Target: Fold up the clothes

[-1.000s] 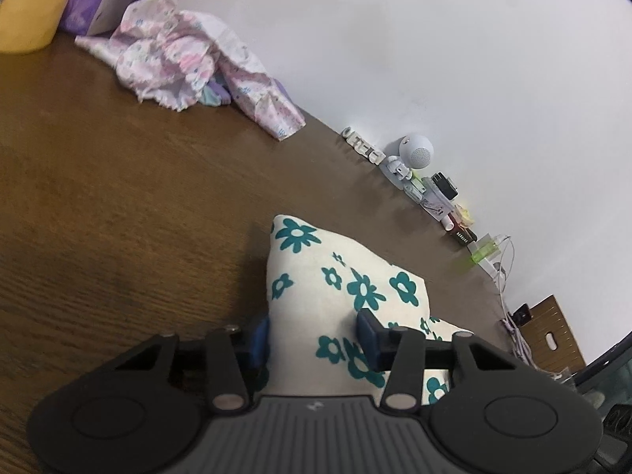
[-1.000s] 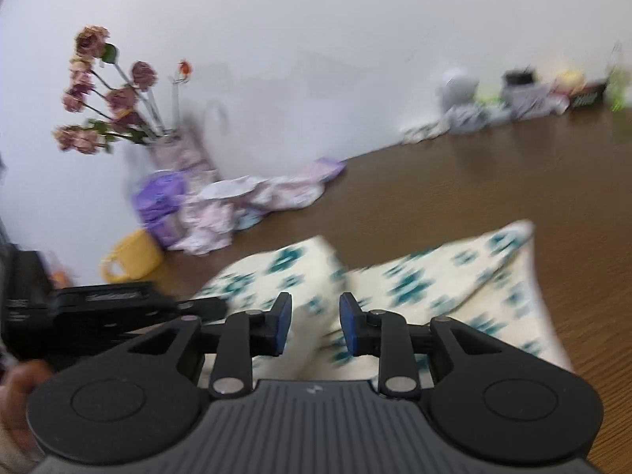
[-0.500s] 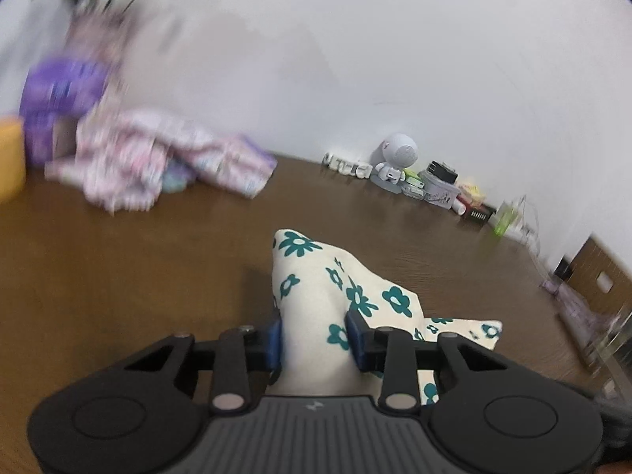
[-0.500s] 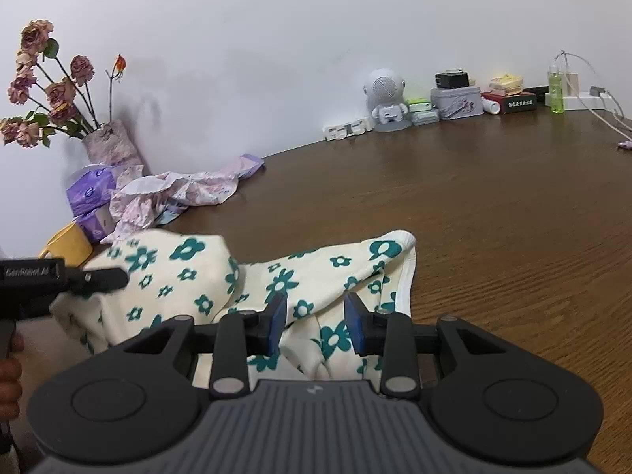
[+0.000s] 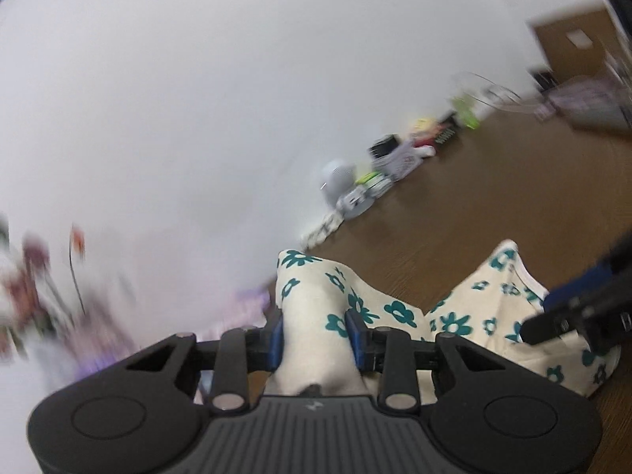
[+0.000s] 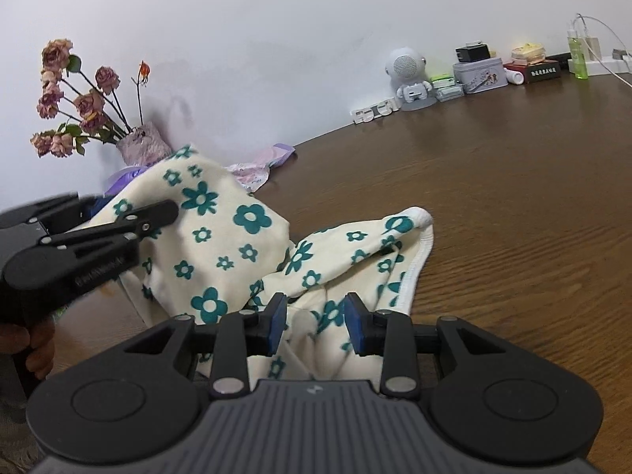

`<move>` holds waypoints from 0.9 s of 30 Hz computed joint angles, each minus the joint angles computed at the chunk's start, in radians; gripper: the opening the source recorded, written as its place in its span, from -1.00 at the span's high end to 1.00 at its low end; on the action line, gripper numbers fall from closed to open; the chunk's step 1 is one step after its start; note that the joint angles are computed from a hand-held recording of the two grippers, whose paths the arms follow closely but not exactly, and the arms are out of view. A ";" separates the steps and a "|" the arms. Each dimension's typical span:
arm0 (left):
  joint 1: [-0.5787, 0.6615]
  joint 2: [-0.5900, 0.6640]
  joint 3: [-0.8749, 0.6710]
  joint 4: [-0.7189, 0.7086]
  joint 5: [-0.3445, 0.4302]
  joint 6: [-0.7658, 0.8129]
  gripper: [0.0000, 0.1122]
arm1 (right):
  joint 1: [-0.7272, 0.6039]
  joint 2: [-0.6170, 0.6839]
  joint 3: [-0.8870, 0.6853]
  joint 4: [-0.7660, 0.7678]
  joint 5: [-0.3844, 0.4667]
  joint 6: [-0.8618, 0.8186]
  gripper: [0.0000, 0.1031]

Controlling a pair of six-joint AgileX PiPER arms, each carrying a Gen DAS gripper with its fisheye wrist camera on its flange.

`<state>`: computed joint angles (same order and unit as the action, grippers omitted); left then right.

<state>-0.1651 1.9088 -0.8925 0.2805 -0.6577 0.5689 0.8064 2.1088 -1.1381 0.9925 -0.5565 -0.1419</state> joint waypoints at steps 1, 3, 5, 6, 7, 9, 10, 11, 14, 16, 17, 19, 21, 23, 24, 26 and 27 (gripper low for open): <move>-0.024 -0.003 0.031 -0.032 -0.040 0.073 0.46 | 0.000 -0.007 0.015 -0.010 -0.007 0.016 0.37; -0.063 -0.008 0.076 -0.054 -0.093 0.158 0.46 | 0.002 -0.023 0.050 -0.021 -0.026 0.043 0.37; -0.088 -0.019 0.106 -0.031 -0.105 0.168 0.46 | 0.003 -0.038 0.082 -0.020 -0.042 0.063 0.37; -0.101 -0.022 0.118 -0.022 -0.108 0.171 0.46 | 0.004 -0.046 0.099 -0.020 -0.052 0.072 0.37; -0.113 -0.020 0.123 -0.018 -0.104 0.166 0.46 | 0.004 -0.054 0.116 -0.018 -0.062 0.082 0.37; -0.137 -0.017 0.132 -0.009 -0.097 0.155 0.45 | 0.006 -0.071 0.152 -0.010 -0.083 0.098 0.37; -0.149 -0.015 0.136 -0.006 -0.092 0.150 0.44 | 0.008 -0.079 0.171 -0.005 -0.095 0.108 0.37; -0.162 -0.011 0.138 -0.008 -0.086 0.148 0.44 | 0.010 -0.087 0.189 0.000 -0.108 0.118 0.37; -0.200 0.001 0.143 -0.013 -0.069 0.143 0.43 | 0.018 -0.109 0.241 0.017 -0.145 0.146 0.37; -0.227 0.013 0.140 -0.031 -0.057 0.150 0.42 | 0.024 -0.122 0.273 0.029 -0.168 0.165 0.37; -0.240 0.021 0.135 -0.040 -0.049 0.153 0.42 | 0.025 -0.126 0.287 0.031 -0.177 0.177 0.37; -0.256 0.038 0.128 -0.055 -0.043 0.161 0.42 | 0.029 -0.135 0.313 0.037 -0.196 0.199 0.37; -0.271 0.055 0.120 -0.068 -0.036 0.167 0.42 | 0.034 -0.144 0.335 0.048 -0.212 0.215 0.37; -0.278 0.066 0.110 -0.069 -0.022 0.164 0.42 | 0.037 -0.151 0.351 0.059 -0.223 0.222 0.37; -0.279 0.070 0.104 -0.063 -0.012 0.155 0.40 | 0.040 -0.154 0.358 0.064 -0.228 0.224 0.37; -0.277 0.077 0.093 -0.042 0.010 0.128 0.39 | 0.041 -0.157 0.366 0.071 -0.233 0.227 0.37; -0.273 0.077 0.093 -0.029 0.016 0.119 0.39 | 0.043 -0.157 0.372 0.071 -0.237 0.233 0.37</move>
<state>-0.4386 1.9856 -0.7997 0.2519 -0.6421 0.6875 0.8490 1.9513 -0.7660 1.0639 -0.7937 0.0909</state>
